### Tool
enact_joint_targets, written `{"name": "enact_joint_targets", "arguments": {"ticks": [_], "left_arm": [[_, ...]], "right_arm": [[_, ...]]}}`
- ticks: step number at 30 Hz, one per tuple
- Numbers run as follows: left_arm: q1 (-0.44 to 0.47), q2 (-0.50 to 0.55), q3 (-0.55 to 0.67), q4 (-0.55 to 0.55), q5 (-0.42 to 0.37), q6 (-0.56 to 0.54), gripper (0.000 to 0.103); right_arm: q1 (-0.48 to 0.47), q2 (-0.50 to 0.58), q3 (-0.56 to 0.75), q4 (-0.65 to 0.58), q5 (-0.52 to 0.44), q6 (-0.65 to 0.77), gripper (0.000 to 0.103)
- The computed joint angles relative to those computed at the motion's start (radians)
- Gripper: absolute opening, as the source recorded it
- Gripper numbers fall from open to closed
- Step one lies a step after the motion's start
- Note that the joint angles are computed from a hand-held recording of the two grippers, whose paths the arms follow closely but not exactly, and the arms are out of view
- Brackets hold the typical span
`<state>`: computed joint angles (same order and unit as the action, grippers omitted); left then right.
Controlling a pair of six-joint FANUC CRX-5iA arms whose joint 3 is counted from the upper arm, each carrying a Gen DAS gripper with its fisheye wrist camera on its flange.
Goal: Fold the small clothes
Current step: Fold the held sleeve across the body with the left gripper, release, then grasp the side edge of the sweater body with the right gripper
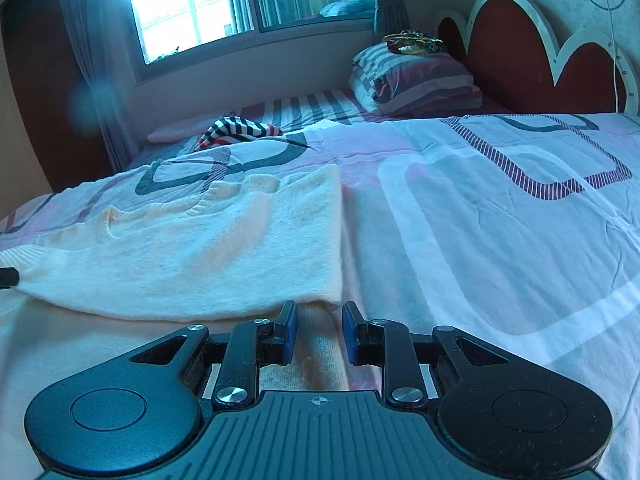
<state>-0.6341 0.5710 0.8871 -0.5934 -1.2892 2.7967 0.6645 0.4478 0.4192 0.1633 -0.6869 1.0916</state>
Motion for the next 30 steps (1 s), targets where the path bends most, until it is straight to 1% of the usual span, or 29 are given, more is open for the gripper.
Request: {"name": "enact_joint_targets", "arguments": {"ticks": [5, 9, 11, 12, 14, 15, 16, 17, 18, 20, 21, 23, 25, 26, 27, 28, 29, 30], "left_arm": [[0.01, -0.006, -0.028, 0.027, 0.012, -0.017, 0.002], [0.008, -0.011, -0.048, 0.033, 0.024, -0.011, 0.002], [0.006, -0.013, -0.055, 0.032, 0.024, -0.008, 0.002], [0.005, -0.014, -0.061, 0.033, 0.025, -0.005, 0.002], [0.006, -0.015, -0.069, 0.039, 0.023, -0.001, 0.002], [0.003, -0.009, -0.059, 0.034, 0.005, -0.003, 0.006], [-0.005, 0.007, -0.028, 0.017, -0.042, -0.007, 0.013], [-0.017, 0.016, -0.006, -0.008, -0.078, -0.004, 0.015], [-0.03, 0.02, 0.01, -0.036, -0.107, 0.001, 0.015], [-0.074, 0.068, 0.116, -0.137, -0.229, -0.037, 0.03], [-0.092, 0.095, 0.167, -0.184, -0.266, -0.072, 0.04], [-0.098, 0.126, 0.22, -0.201, -0.254, -0.133, 0.041], [-0.088, 0.182, 0.306, -0.167, -0.236, -0.205, 0.043], [-0.084, 0.214, 0.353, -0.155, -0.24, -0.232, 0.043], [-0.081, 0.246, 0.4, -0.143, -0.251, -0.257, 0.043], [-0.078, 0.269, 0.434, -0.133, -0.265, -0.273, 0.043], [-0.077, 0.275, 0.442, -0.125, -0.267, -0.279, 0.043], [-0.078, 0.267, 0.423, -0.127, -0.262, -0.272, 0.043]], "right_arm": [[0.007, 0.008, -0.007, 0.043, 0.002, -0.025, 0.024], [0.013, -0.007, -0.056, 0.109, 0.054, -0.076, 0.023], [0.014, 0.002, -0.049, 0.134, 0.03, -0.092, 0.01], [0.011, 0.014, -0.028, 0.127, 0.006, -0.089, 0.009], [0.006, 0.011, -0.03, 0.114, 0.01, -0.083, 0.009], [0.004, 0.009, -0.03, 0.111, 0.009, -0.077, 0.009], [0.003, 0.001, -0.041, 0.118, 0.019, -0.085, 0.009], [0.001, -0.012, -0.058, 0.122, 0.039, -0.092, 0.009], [0.003, -0.028, -0.084, 0.151, 0.067, -0.119, 0.009], [0.004, -0.053, -0.13, 0.214, 0.12, -0.171, 0.009], [0.005, -0.054, -0.127, 0.217, 0.135, -0.18, 0.009], [0.006, -0.024, -0.054, 0.124, 0.105, -0.105, 0.009], [0.011, 0.024, 0.052, -0.006, 0.045, 0.023, 0.009], [0.01, 0.049, 0.104, -0.078, 0.008, 0.089, 0.009], [0.01, 0.069, 0.141, -0.118, -0.029, 0.139, 0.009], [0.014, 0.08, 0.15, -0.108, -0.047, 0.16, 0.009], [0.018, 0.078, 0.119, -0.046, -0.033, 0.135, 0.009], [0.01, 0.066, 0.074, 0.002, 0.001, 0.086, 0.007]]}}
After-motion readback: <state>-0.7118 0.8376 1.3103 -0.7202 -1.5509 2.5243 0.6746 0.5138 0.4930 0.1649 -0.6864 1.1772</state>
